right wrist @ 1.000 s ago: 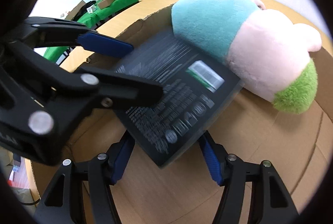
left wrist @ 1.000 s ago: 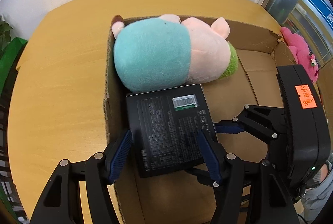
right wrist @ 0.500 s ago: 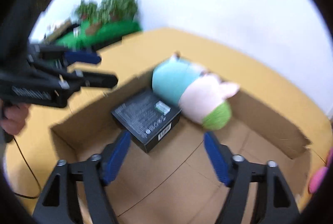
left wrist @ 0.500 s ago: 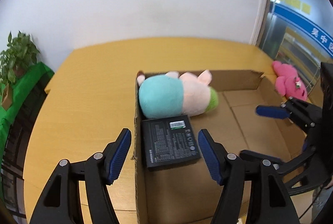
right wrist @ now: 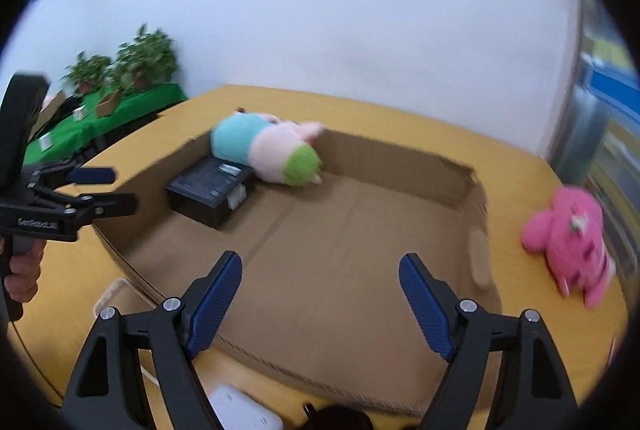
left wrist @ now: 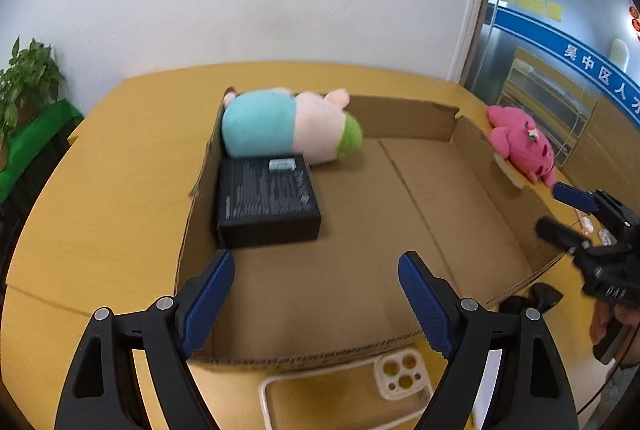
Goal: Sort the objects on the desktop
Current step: 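Withdraw the left gripper from the box toward the white power bank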
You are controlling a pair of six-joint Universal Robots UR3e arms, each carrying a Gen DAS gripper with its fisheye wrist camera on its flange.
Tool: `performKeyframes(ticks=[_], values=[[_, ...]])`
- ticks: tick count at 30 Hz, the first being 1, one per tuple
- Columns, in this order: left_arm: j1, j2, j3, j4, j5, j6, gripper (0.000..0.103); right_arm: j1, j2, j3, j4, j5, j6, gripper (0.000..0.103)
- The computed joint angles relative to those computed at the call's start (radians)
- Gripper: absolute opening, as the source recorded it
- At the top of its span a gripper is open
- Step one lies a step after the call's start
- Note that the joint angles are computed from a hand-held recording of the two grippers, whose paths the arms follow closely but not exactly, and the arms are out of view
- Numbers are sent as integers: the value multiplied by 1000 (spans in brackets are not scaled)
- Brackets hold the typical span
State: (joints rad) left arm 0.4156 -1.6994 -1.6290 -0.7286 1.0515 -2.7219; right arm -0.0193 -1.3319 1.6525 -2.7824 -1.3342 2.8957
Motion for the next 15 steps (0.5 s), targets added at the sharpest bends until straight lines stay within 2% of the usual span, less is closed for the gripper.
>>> performKeyframes(ticks=[3,4,5,6,7,8,9,12,13,14,15], values=[[2,26,-75,70,29,-18,87,-95,-67,108,19,67,36,76],[5,28,-88,82,28,-28,86,-116,-88,144,9,73,41,68],[8,30,-96,85,25,-35,86,-130,-104,170,2,78,42,50],[9,31,-103,88,23,-40,75,-142,-114,189,1,89,38,38],[5,29,-104,85,26,-39,39,-155,-127,207,5,106,31,11],[-4,22,-88,57,38,-27,18,-162,-136,219,7,116,27,5],[-17,7,-64,18,56,-15,3,-168,-146,232,4,122,27,5],[-24,32,-105,47,55,-18,4,-164,-157,244,2,99,40,5],[-20,46,-124,63,40,-20,11,-165,-155,244,2,98,43,15],[-13,50,-130,65,20,-23,20,-168,-151,242,4,98,44,35],[-8,49,-128,62,8,-25,48,-174,-152,243,9,101,41,46]])
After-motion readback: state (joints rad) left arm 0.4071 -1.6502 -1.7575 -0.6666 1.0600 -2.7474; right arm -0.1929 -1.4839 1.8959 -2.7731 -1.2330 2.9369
